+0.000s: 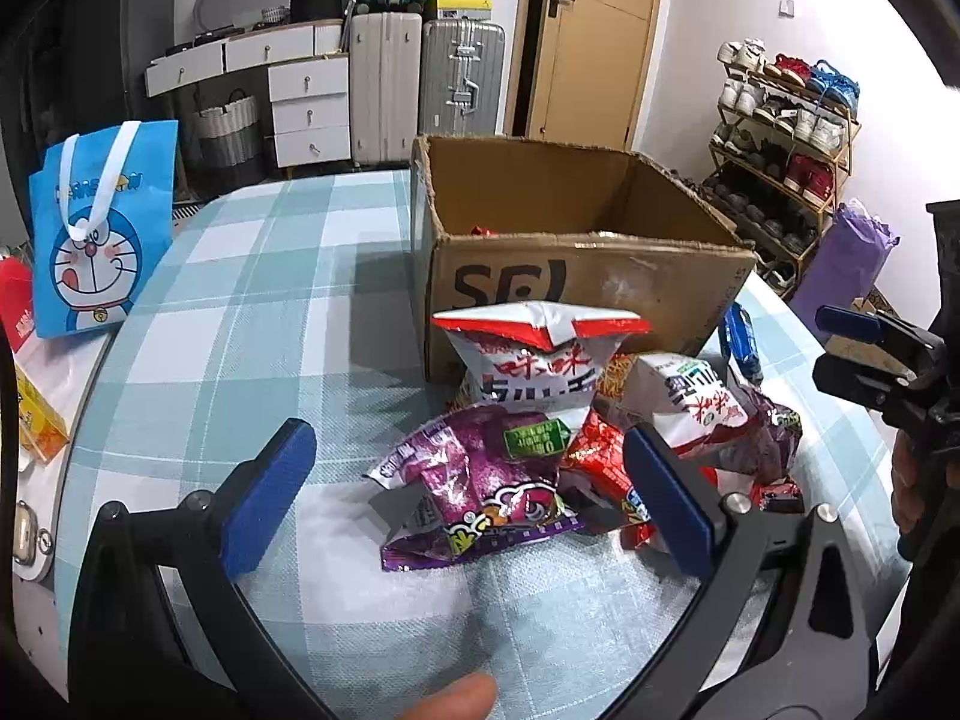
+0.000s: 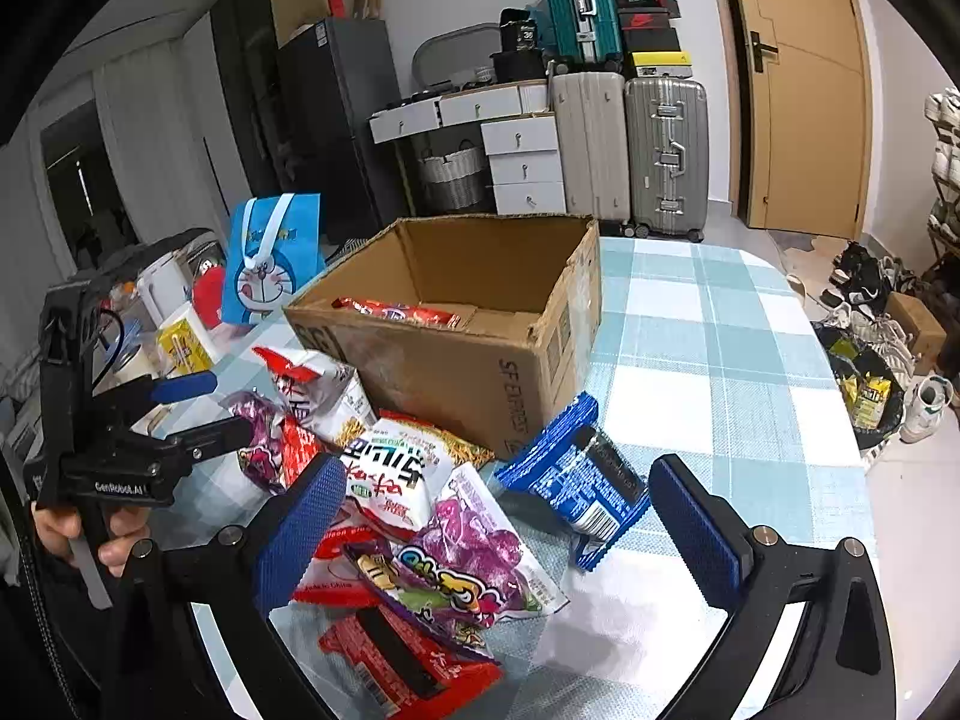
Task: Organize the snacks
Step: 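Grasp the purple candy bag with the left tool while the right tool grasps another purple bag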
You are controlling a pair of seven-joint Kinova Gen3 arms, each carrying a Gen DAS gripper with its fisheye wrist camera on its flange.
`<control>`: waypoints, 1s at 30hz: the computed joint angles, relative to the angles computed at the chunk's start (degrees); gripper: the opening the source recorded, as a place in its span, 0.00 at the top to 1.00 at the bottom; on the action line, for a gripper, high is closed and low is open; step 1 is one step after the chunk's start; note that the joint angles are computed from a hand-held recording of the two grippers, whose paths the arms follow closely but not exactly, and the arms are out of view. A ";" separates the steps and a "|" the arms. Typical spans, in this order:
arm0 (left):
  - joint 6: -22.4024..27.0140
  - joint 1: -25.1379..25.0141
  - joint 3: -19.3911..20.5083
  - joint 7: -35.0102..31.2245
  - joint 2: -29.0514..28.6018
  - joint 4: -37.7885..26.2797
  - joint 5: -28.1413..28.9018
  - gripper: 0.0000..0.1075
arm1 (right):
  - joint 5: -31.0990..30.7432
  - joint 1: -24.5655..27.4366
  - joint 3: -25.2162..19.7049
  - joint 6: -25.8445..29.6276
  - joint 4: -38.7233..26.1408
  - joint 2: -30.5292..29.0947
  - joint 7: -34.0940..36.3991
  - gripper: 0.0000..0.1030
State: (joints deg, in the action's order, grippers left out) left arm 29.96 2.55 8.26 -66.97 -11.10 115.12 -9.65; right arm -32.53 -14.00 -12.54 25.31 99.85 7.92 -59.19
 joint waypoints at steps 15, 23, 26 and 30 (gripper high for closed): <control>0.65 2.90 -4.32 -8.23 1.09 -0.69 7.17 0.09 | -2.15 3.03 0.64 12.75 -4.69 3.18 6.22 0.00; 0.37 3.85 -8.04 -18.86 1.81 0.01 17.95 0.11 | -0.59 1.41 0.41 15.10 -5.70 5.62 6.74 0.00; 0.85 2.44 -6.46 -17.96 2.42 -0.19 17.29 0.13 | -1.14 1.78 0.10 15.86 -5.89 6.49 7.11 0.00; 0.21 2.48 -6.23 -18.41 2.74 0.19 17.55 0.17 | -3.56 3.00 -0.25 17.68 -6.58 8.30 7.15 0.00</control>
